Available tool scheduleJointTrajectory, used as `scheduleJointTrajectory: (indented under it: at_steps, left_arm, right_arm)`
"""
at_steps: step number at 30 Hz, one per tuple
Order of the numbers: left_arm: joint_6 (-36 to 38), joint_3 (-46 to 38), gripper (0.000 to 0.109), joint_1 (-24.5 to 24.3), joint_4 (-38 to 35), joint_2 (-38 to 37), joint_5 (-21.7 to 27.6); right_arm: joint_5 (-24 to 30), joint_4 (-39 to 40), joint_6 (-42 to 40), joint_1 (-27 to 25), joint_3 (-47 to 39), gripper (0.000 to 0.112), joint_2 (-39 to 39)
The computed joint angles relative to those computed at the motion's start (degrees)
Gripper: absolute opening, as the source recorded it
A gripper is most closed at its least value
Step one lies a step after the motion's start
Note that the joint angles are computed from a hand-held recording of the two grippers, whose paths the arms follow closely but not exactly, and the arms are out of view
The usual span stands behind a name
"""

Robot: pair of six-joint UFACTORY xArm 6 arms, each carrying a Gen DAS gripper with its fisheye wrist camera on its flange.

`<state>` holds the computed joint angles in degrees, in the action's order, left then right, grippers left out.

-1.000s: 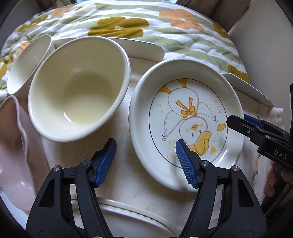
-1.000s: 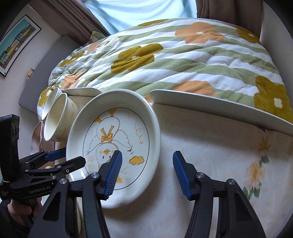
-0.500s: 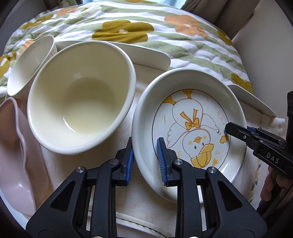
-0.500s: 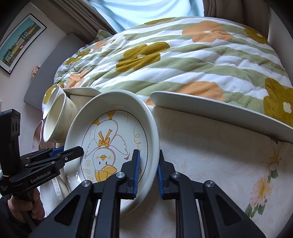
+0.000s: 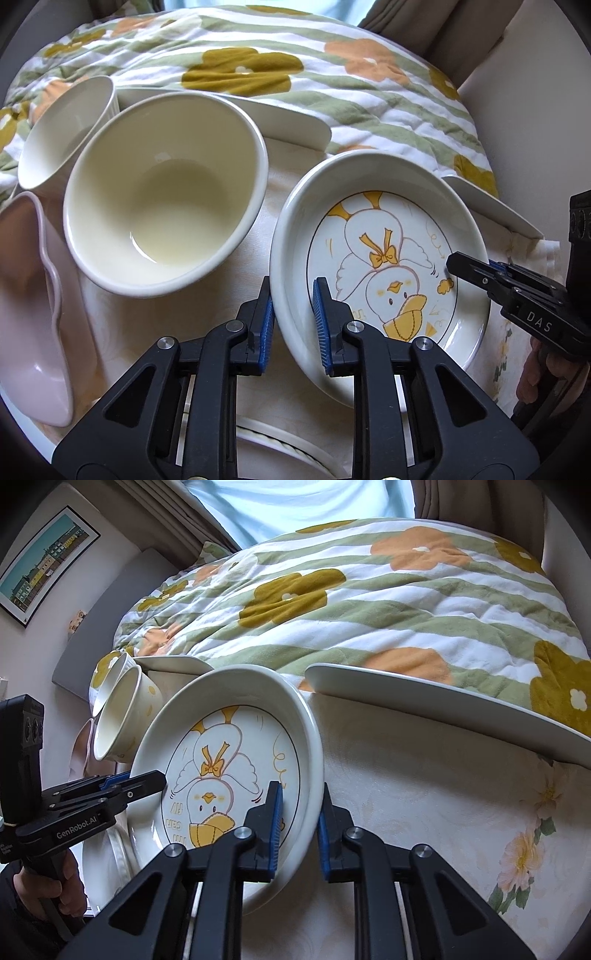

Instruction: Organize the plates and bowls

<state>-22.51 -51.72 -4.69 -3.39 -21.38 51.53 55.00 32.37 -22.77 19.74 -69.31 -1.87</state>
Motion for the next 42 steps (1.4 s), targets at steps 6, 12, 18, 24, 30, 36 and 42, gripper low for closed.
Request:
scheduleJointTrajectory:
  at_steps: [6, 12, 18, 24, 30, 36, 42]
  left_arm:
    - [0.74, 0.63, 0.018, 0.16, 0.21, -3.73, 0.16]
    - [3.57, 1.41, 0.018, 0.77, 0.32, -9.96, 2.19]
    - [9.69, 3.68, 0.018, 3.71, -2.22, -18.57, 6.65]
    - [18.45, 6.92, 0.018, 9.57, -6.38, -28.41, 13.13]
    - [29.29, 10.59, 0.018, 18.6, -11.77, -36.28, 21.1]
    - [36.55, 14.28, 0.018, 25.98, -15.37, -40.27, 27.32]
    - [37.07, 17.77, 0.018, 28.28, -16.83, -42.82, 29.42]
  right_arm:
    - [-1.37, 0.72, -0.75, -0.04, 2.33, 0.016, -3.85]
    - [-3.62, -1.0, 2.49, 1.93, 5.55, 0.016, -10.31]
    - [-5.71, -6.19, 11.18, 6.42, 10.73, 0.016, -18.96]
    - [-6.83, -12.74, 23.41, 13.08, 17.14, 0.016, -27.77]
    - [-7.37, -20.06, 37.7, 20.81, 23.34, 0.016, -34.48]
    - [-7.43, -25.71, 48.51, 26.18, 27.03, 0.016, -37.43]
    - [-5.72, -28.05, 50.42, 27.75, 27.58, 0.016, -37.56]
